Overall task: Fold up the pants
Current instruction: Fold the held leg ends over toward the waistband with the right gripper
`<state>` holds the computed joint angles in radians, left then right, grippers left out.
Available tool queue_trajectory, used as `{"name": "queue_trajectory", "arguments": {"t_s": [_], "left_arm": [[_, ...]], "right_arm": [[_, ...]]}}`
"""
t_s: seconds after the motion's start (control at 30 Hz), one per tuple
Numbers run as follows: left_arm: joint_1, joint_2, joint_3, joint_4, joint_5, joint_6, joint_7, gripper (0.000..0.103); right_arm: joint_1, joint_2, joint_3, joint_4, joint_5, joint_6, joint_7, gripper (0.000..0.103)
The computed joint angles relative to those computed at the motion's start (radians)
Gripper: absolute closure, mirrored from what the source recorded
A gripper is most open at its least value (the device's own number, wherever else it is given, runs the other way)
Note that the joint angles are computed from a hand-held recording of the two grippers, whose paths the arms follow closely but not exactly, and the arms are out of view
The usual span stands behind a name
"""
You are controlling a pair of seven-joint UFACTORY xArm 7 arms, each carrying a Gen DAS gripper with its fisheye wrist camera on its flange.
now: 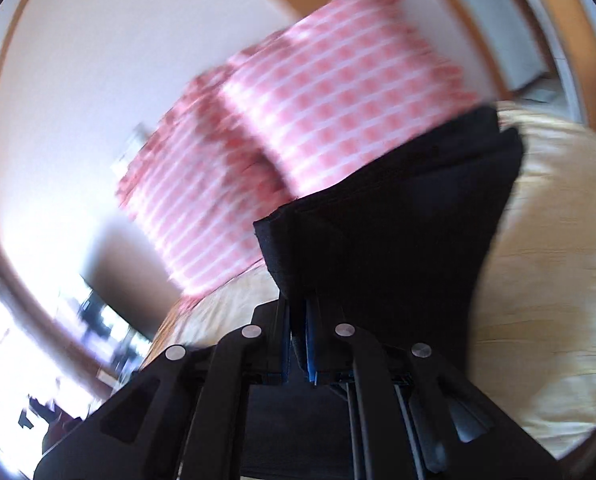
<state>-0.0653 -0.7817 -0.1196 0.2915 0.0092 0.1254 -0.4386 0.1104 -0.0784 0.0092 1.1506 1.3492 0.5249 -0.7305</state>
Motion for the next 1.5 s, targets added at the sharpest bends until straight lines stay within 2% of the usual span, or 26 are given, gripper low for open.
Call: {"name": "queue_trajectory", "arguments": {"t_s": [0.13,0.2,0.37,0.47,0.6,0.77,0.87,0.93,0.97,1.1,1.2,1.33,1.4,1.47,1.5], "left_arm": [[0.022,-0.049,-0.014,-0.021,-0.005,0.017,-0.035,0.002],[0.038,-0.077,-0.027,-0.031,0.001,0.03,-0.051,0.002],[0.064,-0.129,-0.041,-0.051,0.021,0.067,-0.077,0.002],[0.07,-0.147,-0.033,-0.063,0.026,0.076,-0.088,0.002],[0.074,-0.153,-0.02,-0.072,0.025,0.068,-0.097,0.002],[0.075,-0.157,-0.012,-0.074,0.024,0.066,-0.101,0.002],[0.084,-0.175,-0.024,-0.08,0.03,0.079,-0.107,0.002],[0.09,-0.186,-0.023,-0.087,0.031,0.083,-0.113,0.002],[0.09,-0.18,-0.016,-0.084,0.031,0.081,-0.11,0.002],[0.091,-0.19,-0.007,-0.091,0.023,0.083,-0.118,0.002],[0.103,-0.211,-0.019,-0.097,0.029,0.095,-0.126,0.002],[0.121,-0.228,-0.017,-0.105,0.034,0.105,-0.134,0.002],[0.134,-0.252,-0.012,-0.116,0.033,0.115,-0.142,0.002],[0.148,-0.281,-0.005,-0.127,0.033,0.125,-0.148,0.002],[0.156,-0.3,-0.004,-0.133,0.035,0.131,-0.15,0.002]], "right_arm": [[0.067,0.108,0.077,0.111,0.006,0.081,-0.06,0.097],[0.101,0.168,0.122,0.153,-0.042,0.114,-0.067,0.097],[0.176,0.292,0.185,0.195,-0.359,0.129,0.093,0.097],[0.187,0.302,0.208,0.187,-0.451,0.069,0.127,0.097],[0.172,0.285,0.246,0.201,-0.406,0.004,0.065,0.097],[0.182,0.309,0.267,0.234,-0.396,0.043,0.02,0.097],[0.175,0.297,0.291,0.226,-0.28,0.032,-0.06,0.097],[0.185,0.273,0.306,0.214,-0.195,0.02,-0.154,0.097],[0.201,0.269,0.303,0.214,-0.203,0.021,-0.162,0.097],[0.282,0.303,0.291,0.22,-0.377,-0.055,-0.082,0.097],[0.277,0.315,0.303,0.205,-0.383,-0.047,-0.063,0.097],[0.305,0.303,0.309,0.157,-0.456,-0.122,-0.031,0.096],[0.32,0.308,0.314,0.146,-0.503,-0.17,-0.017,0.09],[0.301,0.291,0.34,0.127,-0.483,-0.163,-0.068,0.061],[0.296,0.282,0.351,0.117,-0.463,-0.166,-0.105,0.055]]}}
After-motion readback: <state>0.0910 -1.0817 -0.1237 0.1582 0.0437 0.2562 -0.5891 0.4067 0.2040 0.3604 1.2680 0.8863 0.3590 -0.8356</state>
